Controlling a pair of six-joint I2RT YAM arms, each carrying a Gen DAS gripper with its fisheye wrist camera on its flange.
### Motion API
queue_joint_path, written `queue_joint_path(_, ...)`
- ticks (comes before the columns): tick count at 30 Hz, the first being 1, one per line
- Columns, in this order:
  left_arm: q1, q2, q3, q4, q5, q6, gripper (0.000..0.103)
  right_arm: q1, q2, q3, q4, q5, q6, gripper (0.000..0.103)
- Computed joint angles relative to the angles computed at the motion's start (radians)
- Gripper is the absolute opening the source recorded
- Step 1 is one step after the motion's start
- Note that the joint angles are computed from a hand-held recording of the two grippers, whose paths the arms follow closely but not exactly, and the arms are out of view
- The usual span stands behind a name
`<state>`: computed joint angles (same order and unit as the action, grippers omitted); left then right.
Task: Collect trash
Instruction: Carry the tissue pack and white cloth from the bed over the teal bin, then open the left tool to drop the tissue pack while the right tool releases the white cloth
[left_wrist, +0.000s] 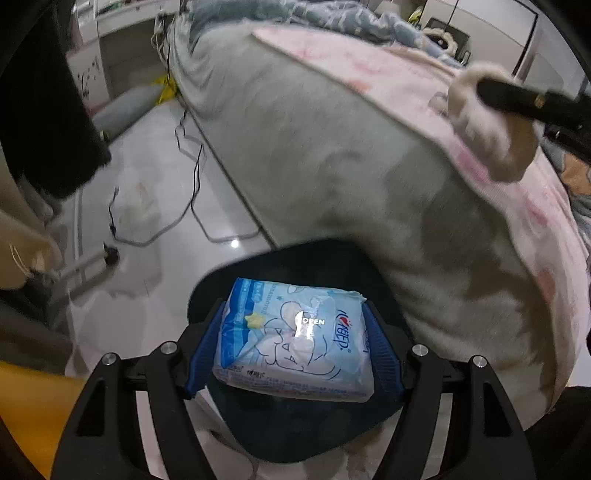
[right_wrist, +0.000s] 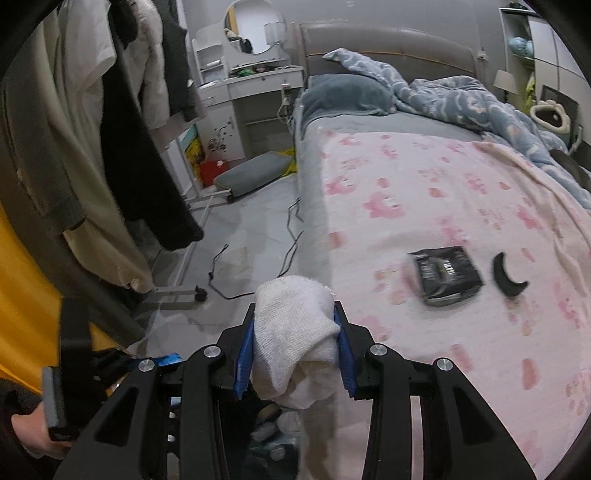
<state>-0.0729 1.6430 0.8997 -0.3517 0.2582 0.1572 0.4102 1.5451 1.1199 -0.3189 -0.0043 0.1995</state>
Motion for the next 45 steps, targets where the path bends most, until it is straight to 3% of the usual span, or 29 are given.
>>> queue_joint_path(14,0.029,0.168,-0.011,-0.033,-0.006,0.039,0.077,0.086,0.107,0.064,-0.017,0.012,0.029,0.039)
queue_joint_path(21,0.062,0.181,-0.020,-0.040,0.016,0.056,0.092,0.089,0.172,0.099,-0.036,-0.033,0.050,0.039)
queue_joint_path(32,0.142,0.072,-0.033,-0.020,0.068,0.077,0.091,0.125,0.336,0.195,-0.089,-0.038,0.065,0.039)
queue_joint_path(45,0.273,-0.058,0.001,-0.018,0.164,0.126,0.075,0.163,0.532,0.321,-0.156,-0.050,0.083,0.039)
